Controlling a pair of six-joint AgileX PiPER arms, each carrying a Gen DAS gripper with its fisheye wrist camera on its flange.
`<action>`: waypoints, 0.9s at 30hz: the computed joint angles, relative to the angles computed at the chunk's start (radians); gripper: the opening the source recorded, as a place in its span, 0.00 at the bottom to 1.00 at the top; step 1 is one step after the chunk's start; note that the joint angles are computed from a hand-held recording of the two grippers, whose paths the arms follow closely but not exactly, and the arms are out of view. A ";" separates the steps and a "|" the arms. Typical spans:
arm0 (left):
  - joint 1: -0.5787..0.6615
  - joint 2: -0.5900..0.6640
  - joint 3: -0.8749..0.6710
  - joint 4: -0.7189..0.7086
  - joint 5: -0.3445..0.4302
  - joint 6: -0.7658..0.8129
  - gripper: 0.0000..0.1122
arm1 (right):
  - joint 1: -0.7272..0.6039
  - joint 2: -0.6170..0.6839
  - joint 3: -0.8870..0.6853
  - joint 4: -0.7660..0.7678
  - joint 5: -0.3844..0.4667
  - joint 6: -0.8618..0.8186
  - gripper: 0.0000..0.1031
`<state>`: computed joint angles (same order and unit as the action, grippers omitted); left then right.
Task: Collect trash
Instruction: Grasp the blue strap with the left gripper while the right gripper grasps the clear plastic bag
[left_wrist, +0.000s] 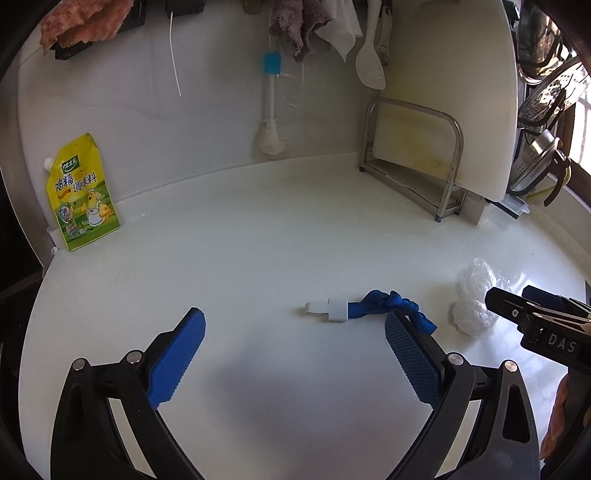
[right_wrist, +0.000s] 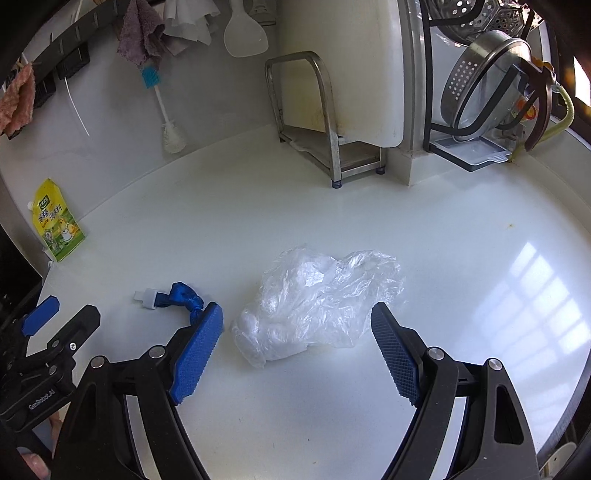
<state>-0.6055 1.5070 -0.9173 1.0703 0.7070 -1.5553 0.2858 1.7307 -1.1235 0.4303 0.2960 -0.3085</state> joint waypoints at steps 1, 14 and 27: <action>0.003 0.001 0.002 -0.002 -0.001 -0.001 0.86 | 0.007 0.014 -0.012 -0.053 -0.002 0.054 0.77; -0.005 0.034 -0.024 -0.085 -0.039 0.055 0.86 | -0.036 0.069 -0.049 0.229 0.055 -0.264 0.34; -0.056 0.236 -0.276 -0.197 0.086 0.135 0.86 | -0.183 -0.025 0.042 0.584 0.044 -0.590 0.23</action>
